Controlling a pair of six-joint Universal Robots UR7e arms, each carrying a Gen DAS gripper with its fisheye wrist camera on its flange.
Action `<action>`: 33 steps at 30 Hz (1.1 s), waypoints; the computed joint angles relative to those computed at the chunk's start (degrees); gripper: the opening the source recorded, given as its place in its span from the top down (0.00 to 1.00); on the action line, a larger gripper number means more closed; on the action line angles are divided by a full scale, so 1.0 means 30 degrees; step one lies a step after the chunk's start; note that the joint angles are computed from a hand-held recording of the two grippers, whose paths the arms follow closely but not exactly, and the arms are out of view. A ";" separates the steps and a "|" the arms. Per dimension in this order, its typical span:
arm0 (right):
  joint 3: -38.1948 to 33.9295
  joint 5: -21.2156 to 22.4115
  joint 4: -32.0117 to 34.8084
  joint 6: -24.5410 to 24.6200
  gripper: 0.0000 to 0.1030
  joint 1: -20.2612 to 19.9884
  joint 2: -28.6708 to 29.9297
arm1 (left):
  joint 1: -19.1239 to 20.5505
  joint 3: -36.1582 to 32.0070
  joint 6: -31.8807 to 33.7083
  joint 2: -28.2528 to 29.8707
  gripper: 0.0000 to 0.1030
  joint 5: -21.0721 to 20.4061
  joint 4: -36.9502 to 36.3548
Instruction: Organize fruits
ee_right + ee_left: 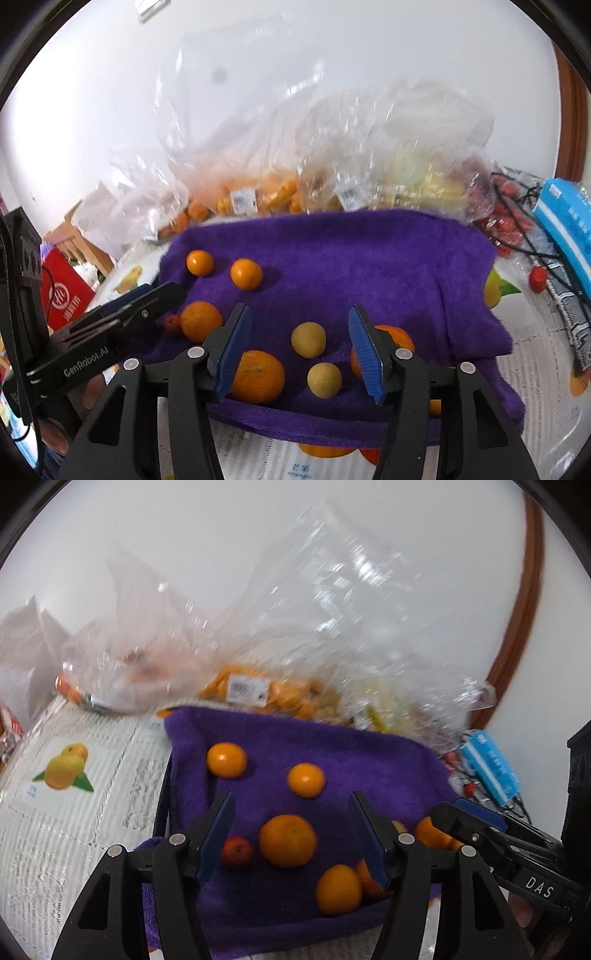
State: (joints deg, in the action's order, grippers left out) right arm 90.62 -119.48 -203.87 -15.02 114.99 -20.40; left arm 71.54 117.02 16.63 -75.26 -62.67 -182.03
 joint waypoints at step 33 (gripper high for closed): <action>0.7949 -0.8401 -0.3813 0.5599 0.12 0.7447 -0.3430 | -1.0266 0.7711 -0.7523 -1.3667 0.21 0.9791 1.1473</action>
